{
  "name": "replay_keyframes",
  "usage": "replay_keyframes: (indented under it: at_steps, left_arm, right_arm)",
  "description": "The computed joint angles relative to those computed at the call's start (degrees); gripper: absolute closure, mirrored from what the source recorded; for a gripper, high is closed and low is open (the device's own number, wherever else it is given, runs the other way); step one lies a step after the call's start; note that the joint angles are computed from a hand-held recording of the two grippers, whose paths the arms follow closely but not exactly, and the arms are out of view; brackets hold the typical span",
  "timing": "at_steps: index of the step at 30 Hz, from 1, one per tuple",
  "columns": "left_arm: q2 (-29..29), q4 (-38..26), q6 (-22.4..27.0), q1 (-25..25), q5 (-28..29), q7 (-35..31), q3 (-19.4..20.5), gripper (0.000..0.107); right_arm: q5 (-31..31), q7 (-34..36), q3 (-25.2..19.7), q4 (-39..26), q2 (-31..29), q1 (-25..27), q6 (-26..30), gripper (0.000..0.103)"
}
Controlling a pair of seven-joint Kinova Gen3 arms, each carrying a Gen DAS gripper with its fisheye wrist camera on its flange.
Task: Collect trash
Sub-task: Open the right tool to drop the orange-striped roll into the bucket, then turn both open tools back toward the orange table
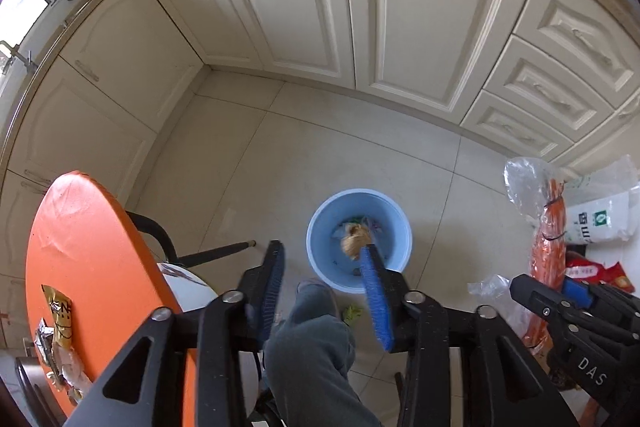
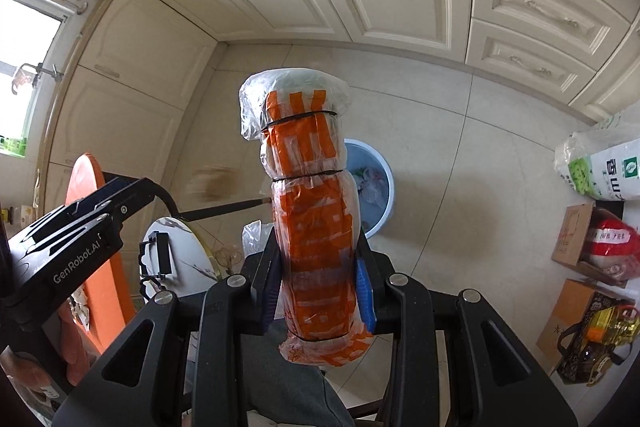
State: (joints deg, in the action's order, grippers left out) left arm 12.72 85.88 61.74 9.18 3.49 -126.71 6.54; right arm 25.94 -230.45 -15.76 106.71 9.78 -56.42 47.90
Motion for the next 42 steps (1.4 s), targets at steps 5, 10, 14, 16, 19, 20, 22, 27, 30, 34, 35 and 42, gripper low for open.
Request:
replay_keyframes:
  at_steps: [5,10,14,16,19,20,22,27,30,34,35,42]
  left_arm:
    - [2.06,-0.36,-0.33,1.97,-2.59,3.05,-0.03,0.064]
    - [2.78,-1.46,0.79,0.57,-1.62,2.59,-0.33,0.064]
    - [3.10,-3.20,2.54,-1.23,-0.53,1.86,-0.76,0.062]
    - [3.57,-4.26,3.24,-1.95,-0.52,1.77,-1.14,0.060]
    - [3.68,-4.93,3.32,-2.71,-0.47,2.04,-1.47,0.060]
    - [3.72,-5.07,3.50,-2.95,-0.36,2.02,-1.51,0.060]
    - [3.77,-5.65,4.06,-3.75,-0.03,1.39,-1.59,0.060]
    - [3.97,-6.28,5.16,-4.49,0.31,0.69,-1.62,0.060]
    - [4.57,-7.57,7.45,-5.63,1.63,-0.83,-1.48,0.060]
    - [4.48,-7.90,8.28,-6.61,2.64,-2.78,-1.58,0.060]
    - [4.42,-7.90,8.49,-6.68,2.69,-2.98,-1.63,0.060]
    - [2.85,-7.60,9.93,-8.09,3.74,-4.59,-2.14,0.060]
  right_arm:
    - [-0.40,1.78,0.66,0.08,1.17,0.92,-2.44,0.071]
    - [-1.78,7.84,1.95,-1.49,3.01,2.52,-4.52,0.071]
    - [-3.22,14.15,3.47,-4.59,4.99,3.81,-5.28,0.068]
    - [-2.42,14.44,4.99,-5.27,5.39,3.53,-6.67,0.060]
    - [1.31,10.76,6.26,-4.50,4.89,2.70,-9.45,0.036]
    - [1.65,10.80,7.29,-5.36,5.08,1.66,-8.59,0.035]
    - [0.78,13.42,6.81,-8.43,6.02,1.84,-4.70,0.032]
    - [-0.37,14.68,6.36,-11.25,6.59,1.34,-0.08,0.032]
    - [-1.27,14.59,6.07,-12.21,6.72,1.05,2.12,0.032]
    - [-2.48,15.09,5.49,-13.35,6.59,0.89,5.25,0.032]
    - [-2.82,15.37,5.31,-13.78,6.60,0.87,6.05,0.032]
    - [-3.19,15.59,4.77,-17.32,7.29,-0.60,11.40,0.032]
